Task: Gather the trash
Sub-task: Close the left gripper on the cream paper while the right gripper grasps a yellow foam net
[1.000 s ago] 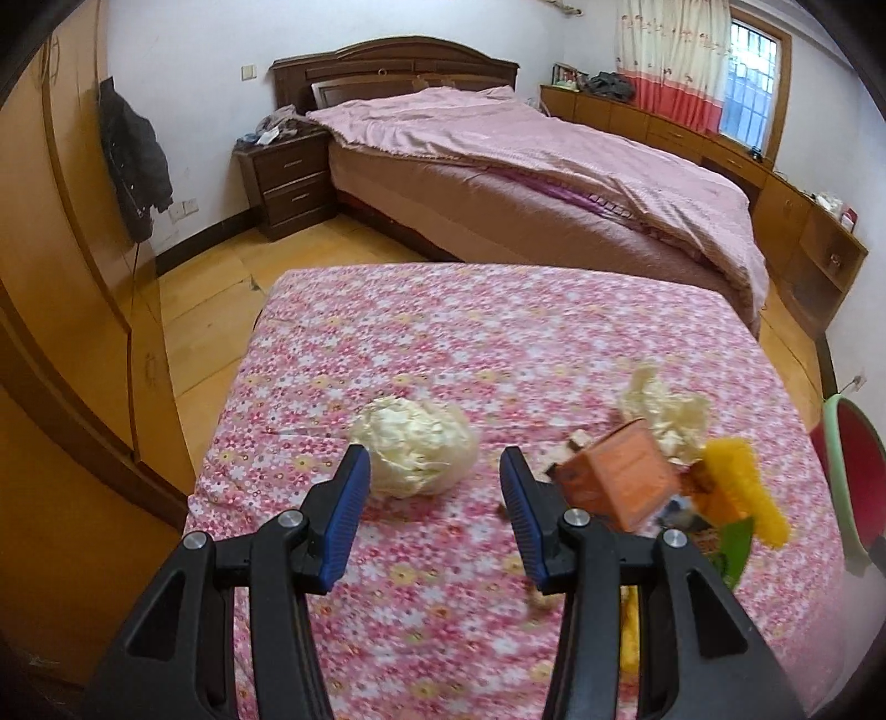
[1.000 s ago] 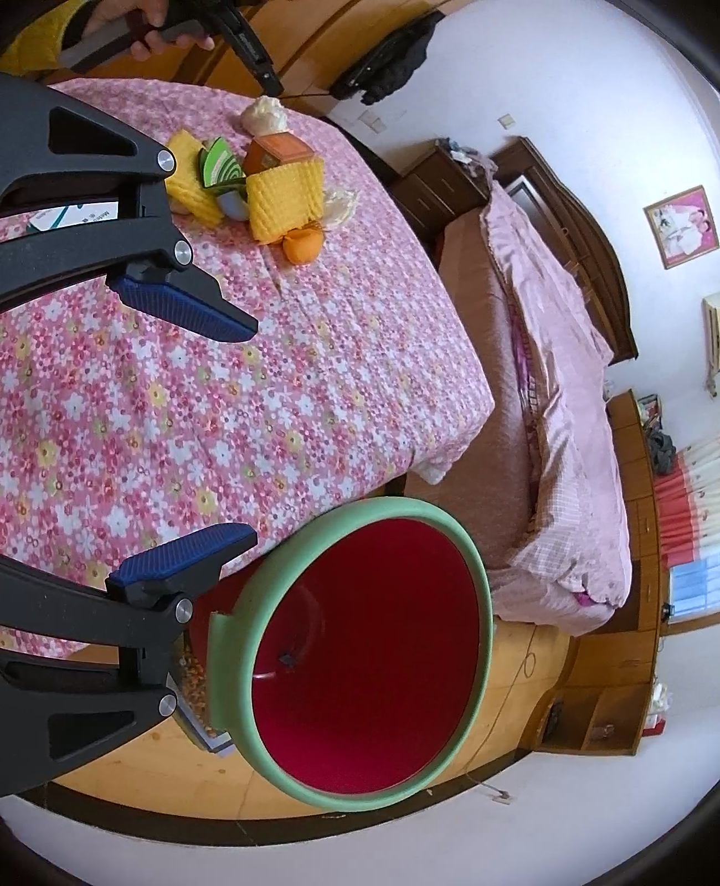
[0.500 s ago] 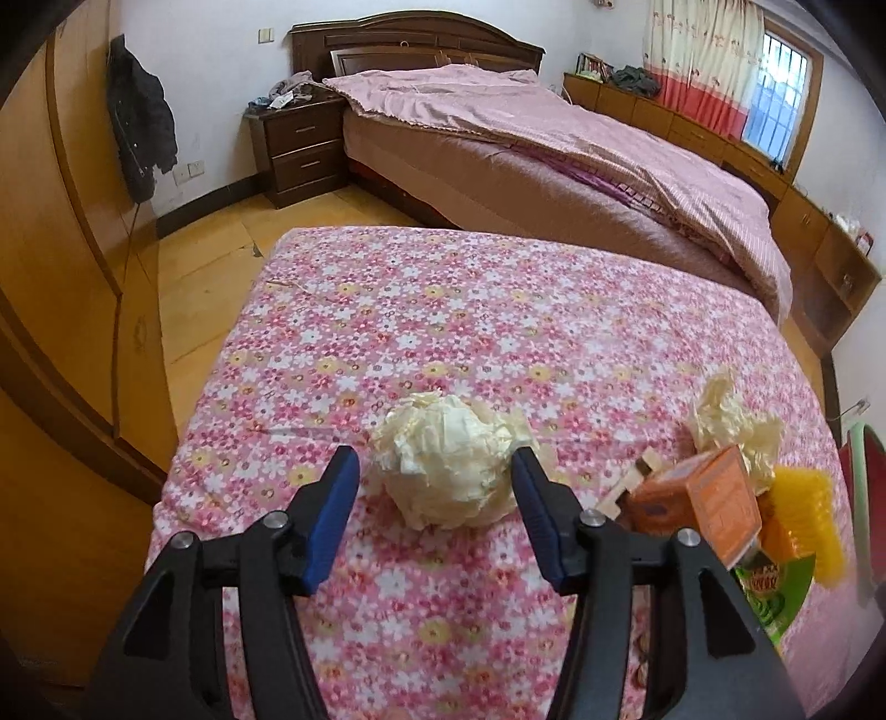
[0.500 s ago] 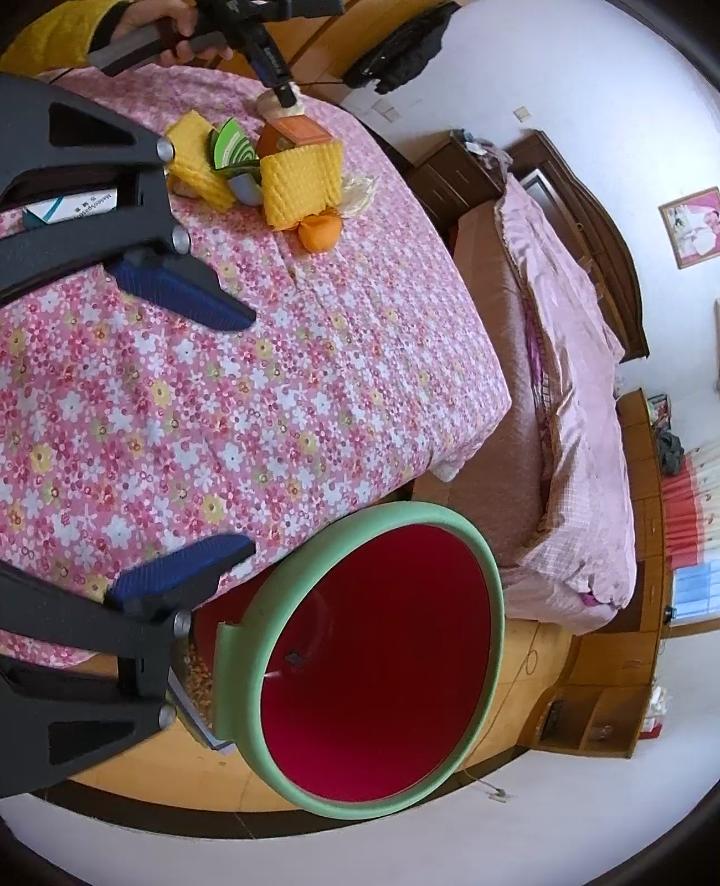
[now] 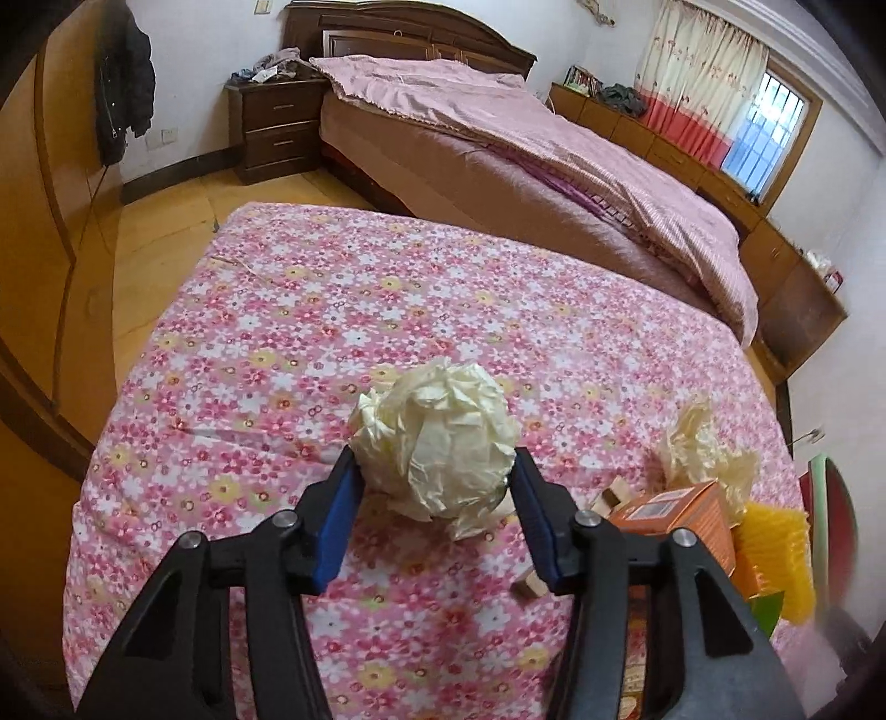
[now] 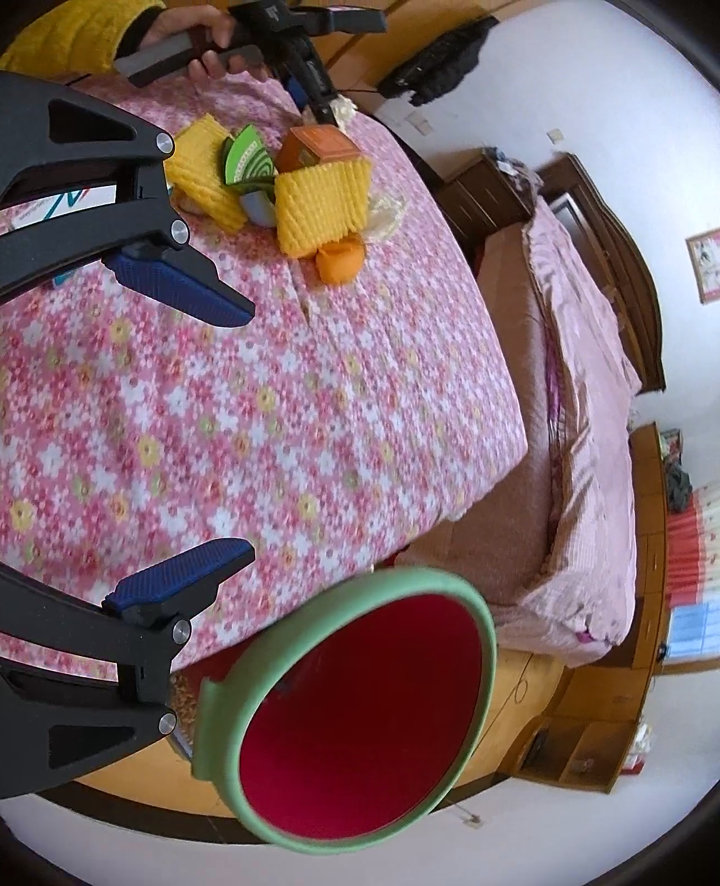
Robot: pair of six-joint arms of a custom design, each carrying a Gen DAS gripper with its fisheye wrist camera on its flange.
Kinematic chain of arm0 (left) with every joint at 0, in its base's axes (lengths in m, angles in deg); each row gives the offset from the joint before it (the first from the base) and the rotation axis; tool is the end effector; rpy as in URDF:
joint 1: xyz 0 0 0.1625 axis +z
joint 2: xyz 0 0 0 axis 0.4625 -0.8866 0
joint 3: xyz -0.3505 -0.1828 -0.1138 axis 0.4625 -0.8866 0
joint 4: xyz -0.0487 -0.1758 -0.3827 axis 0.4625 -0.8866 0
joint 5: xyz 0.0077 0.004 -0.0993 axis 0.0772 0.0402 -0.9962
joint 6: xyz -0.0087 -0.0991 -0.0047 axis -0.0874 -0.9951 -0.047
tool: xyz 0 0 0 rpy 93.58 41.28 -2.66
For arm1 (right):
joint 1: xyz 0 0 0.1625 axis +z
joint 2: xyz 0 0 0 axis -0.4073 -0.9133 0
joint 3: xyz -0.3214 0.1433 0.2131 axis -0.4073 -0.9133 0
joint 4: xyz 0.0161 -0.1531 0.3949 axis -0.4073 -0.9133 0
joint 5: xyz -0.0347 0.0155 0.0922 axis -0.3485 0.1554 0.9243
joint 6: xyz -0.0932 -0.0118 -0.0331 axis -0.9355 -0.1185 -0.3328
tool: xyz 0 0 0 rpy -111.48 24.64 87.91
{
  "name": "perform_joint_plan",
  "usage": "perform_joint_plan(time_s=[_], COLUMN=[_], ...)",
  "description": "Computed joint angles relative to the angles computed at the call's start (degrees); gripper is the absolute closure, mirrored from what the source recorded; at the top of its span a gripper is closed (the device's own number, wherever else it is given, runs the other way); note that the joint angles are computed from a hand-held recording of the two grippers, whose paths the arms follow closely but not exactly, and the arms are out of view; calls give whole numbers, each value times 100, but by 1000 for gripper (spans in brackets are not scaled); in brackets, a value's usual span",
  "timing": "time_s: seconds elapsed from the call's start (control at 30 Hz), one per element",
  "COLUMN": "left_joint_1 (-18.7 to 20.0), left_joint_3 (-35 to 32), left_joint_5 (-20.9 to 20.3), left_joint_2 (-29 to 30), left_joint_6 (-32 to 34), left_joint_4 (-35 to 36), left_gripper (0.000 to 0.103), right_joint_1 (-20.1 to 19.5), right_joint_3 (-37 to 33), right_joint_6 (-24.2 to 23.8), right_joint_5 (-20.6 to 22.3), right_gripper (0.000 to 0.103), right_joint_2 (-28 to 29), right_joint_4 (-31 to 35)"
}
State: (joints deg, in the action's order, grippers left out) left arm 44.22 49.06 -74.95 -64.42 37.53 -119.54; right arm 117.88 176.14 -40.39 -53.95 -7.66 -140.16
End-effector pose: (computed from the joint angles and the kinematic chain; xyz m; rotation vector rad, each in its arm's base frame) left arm 0.0045 -0.6481 0.1464 -0.1619 2.3060 -1.0362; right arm 0.1324 -0.6017 0.0421 0.4451 -2.4611 0.7703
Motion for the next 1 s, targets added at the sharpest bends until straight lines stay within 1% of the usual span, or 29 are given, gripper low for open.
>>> perform_joint_plan(time_s=[0.1,0.17,0.23,0.43,0.5,0.6,0.73,0.8,0.9,0.97,1.0], left_joint_1=[-46,-123,-195,-409,-454,-523,-636,-706,-763,-782,-787], left_joint_3=[67,180,296,791,963,1187,1407,1485,1556,1588,1608], left_joint_5=[32,153,261,391,360,330,389,465,524,496,473], left_joint_2=[0,-30,-85,-380,-489,-599,-659,-654,-649,-655,-664], left_joint_6=[195,350,369,179,38,-151,-192,-133,-71,-94,-112], left_joint_4=[-192,-345,-404,-539,-566,-618,-744,-826,-915,-925,-927], left_gripper=[53,53,53,53,53,53,53,53,53,53,53], right_joint_1=[89,158,234,474,536,603,650,666,721,737,741], right_joint_3=[-121,-210,-303,-583,-698,-874,-1157,-1247,-1442,-1576,-1622], right_joint_6=[-106,-211,-329,-684,-761,-812,-711,-717,-866,-874,-846], right_joint_5=[14,24,49,129,131,106,143,193,103,50,25], right_gripper=[23,23,23,23,23,23,23,30,41,58,61], right_joint_2=[93,165,251,550,655,840,1022,1075,1224,1300,1327], right_joint_4=[108,177,239,341,397,395,706,799,874,1032,1104])
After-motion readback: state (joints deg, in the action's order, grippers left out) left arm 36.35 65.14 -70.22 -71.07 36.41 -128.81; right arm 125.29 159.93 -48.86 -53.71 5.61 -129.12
